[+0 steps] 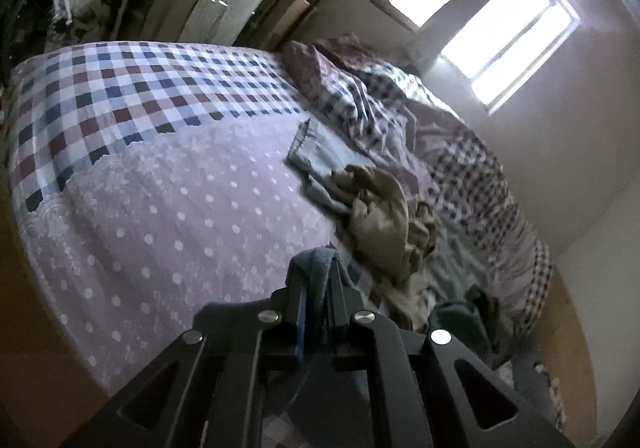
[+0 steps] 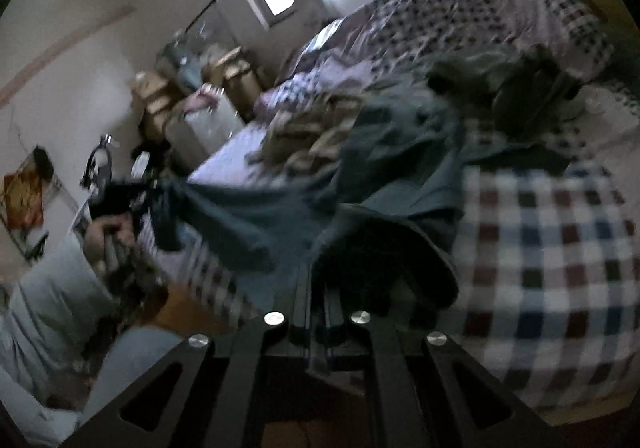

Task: Fold clothes

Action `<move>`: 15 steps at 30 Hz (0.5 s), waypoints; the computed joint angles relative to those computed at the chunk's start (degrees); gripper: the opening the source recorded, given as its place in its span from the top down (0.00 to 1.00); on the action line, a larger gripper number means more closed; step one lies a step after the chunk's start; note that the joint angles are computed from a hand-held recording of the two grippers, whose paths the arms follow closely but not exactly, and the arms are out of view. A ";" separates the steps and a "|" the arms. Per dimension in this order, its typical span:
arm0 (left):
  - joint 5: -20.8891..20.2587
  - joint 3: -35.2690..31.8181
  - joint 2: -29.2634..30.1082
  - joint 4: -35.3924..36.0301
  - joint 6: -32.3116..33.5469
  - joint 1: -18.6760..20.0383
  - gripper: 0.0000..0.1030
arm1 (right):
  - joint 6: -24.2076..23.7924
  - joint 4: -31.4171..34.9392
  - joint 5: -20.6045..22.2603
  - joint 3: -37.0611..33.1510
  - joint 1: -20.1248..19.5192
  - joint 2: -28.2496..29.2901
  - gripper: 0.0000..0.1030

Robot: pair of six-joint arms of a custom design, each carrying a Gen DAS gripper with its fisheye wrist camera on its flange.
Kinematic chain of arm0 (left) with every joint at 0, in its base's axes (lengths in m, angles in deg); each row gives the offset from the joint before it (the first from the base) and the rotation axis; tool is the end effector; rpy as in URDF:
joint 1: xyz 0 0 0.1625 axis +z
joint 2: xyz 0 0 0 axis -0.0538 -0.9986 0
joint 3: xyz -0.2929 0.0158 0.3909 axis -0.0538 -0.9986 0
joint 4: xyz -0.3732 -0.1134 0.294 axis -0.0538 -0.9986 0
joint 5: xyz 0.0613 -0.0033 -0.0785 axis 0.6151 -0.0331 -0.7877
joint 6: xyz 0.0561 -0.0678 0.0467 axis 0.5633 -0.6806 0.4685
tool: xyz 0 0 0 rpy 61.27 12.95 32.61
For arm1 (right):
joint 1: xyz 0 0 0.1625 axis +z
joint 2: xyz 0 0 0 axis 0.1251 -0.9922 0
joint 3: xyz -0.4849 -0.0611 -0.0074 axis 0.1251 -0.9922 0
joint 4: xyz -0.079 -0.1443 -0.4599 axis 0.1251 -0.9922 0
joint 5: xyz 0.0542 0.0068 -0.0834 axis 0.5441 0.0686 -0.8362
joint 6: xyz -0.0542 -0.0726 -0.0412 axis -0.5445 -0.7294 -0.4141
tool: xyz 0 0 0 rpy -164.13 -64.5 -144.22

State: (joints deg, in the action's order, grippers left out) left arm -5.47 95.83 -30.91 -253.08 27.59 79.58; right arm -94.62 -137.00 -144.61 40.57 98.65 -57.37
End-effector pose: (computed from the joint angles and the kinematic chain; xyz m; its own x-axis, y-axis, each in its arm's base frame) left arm 0.0467 -0.6210 0.4869 -0.9135 -0.4012 -0.0671 -0.1083 0.3988 -0.9106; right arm 0.2912 -0.5735 0.1231 -0.8276 -0.4996 0.2559 -0.5595 0.6980 -0.4469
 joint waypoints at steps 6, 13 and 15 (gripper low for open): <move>-3.13 4.14 -2.14 -3.31 0.62 -2.48 0.26 | -0.67 4.16 1.18 0.31 -0.88 0.03 0.97; -3.51 7.52 -4.25 -1.24 1.65 -6.97 0.25 | -1.43 7.13 4.40 0.24 -1.21 0.00 0.97; -8.28 8.62 -4.88 1.04 0.75 -7.76 0.25 | -1.16 7.35 5.94 0.30 -1.50 0.02 0.97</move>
State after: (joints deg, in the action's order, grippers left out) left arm -13.75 104.45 -35.79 -252.03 28.35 71.82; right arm -95.78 -129.65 -138.66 40.87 97.15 -57.36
